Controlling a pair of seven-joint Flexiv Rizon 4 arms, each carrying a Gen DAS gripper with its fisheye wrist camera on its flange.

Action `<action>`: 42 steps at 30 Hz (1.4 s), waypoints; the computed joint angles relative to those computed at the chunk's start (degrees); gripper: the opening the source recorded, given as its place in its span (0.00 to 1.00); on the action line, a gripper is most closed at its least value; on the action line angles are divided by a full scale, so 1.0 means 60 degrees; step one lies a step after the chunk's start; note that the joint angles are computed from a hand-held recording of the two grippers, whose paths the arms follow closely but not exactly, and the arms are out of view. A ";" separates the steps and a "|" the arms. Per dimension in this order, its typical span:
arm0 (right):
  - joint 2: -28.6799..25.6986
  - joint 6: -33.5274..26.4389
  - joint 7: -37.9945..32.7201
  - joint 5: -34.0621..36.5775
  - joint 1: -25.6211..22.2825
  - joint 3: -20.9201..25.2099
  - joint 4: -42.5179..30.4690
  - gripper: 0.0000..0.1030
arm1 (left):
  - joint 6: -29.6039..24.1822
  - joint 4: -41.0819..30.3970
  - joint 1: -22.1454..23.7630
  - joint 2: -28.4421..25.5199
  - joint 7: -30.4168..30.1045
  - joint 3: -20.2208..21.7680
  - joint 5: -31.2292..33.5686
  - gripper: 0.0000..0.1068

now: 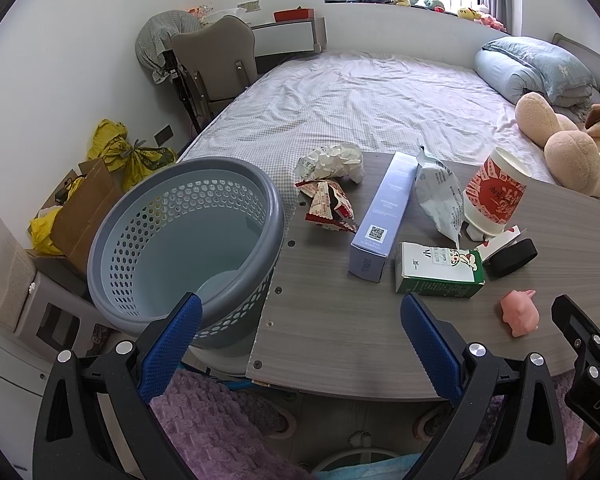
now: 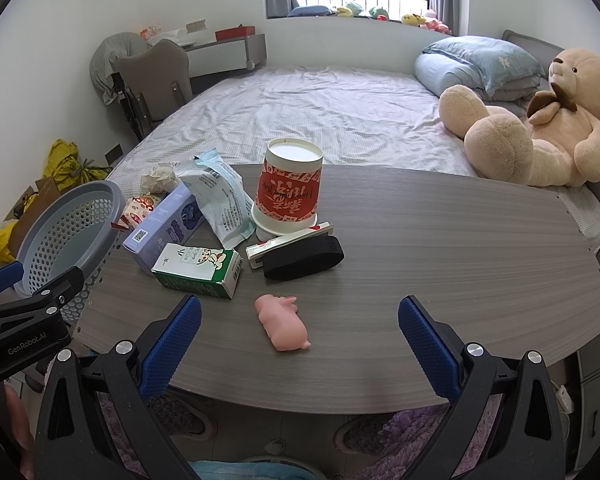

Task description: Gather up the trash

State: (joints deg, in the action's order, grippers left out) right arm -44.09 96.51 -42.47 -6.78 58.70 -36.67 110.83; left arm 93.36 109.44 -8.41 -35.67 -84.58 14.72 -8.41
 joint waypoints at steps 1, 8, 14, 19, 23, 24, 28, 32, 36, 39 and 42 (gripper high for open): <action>0.0004 -0.0010 -0.0005 -0.0002 -0.0004 0.0005 -0.0003 0.94 | -0.0012 -0.0003 -0.0011 0.0005 -0.0007 0.0003 0.0001 0.89; 0.0013 -0.0013 -0.0006 0.0002 0.0015 -0.0011 0.0009 0.94 | 0.0002 -0.0008 0.0005 0.0000 -0.0017 0.0008 0.0026 0.89; 0.0009 -0.0008 -0.0009 0.0006 0.0021 -0.0016 0.0011 0.94 | -0.0013 -0.0010 0.0009 0.0004 -0.0022 0.0001 0.0031 0.89; 0.0006 -0.0002 -0.0004 0.0011 0.0020 -0.0013 0.0013 0.94 | -0.0019 -0.0014 0.0023 0.0003 -0.0022 0.0002 0.0043 0.89; -0.0001 0.0007 -0.0013 0.0019 0.0010 -0.0002 0.0009 0.94 | -0.0024 -0.0017 0.0054 -0.0001 -0.0005 -0.0013 0.0053 0.89; 0.0006 0.0007 -0.0024 0.0015 -0.0025 0.0038 0.0003 0.94 | -0.0032 -0.0023 0.0024 -0.0009 -0.0020 0.0015 0.0050 0.89; 0.0022 -0.0043 -0.0046 -0.0035 -0.0212 0.0234 -0.0062 0.94 | -0.0066 -0.0059 -0.0010 -0.0074 -0.0046 0.0085 0.0056 0.89; 0.0084 -0.0120 -0.0117 -0.0223 -0.0732 0.0783 -0.0165 0.94 | -0.0195 -0.0139 -0.0136 -0.0166 -0.0129 0.0234 0.0077 0.89; 0.0059 -0.0149 -0.0125 -0.0385 -0.0973 0.1018 -0.0228 0.94 | -0.0275 -0.0237 -0.0250 -0.0248 -0.0245 0.0370 0.0140 0.89; 0.0045 -0.0145 -0.0108 -0.0448 -0.0918 0.0941 -0.0211 0.93 | -0.0306 -0.0274 -0.0255 -0.0271 -0.0291 0.0384 0.0204 0.89; -0.0011 -0.0185 -0.0130 -0.0523 -0.1031 0.1037 -0.0286 0.93 | -0.0371 -0.0340 -0.0276 -0.0319 -0.0340 0.0412 0.0261 0.89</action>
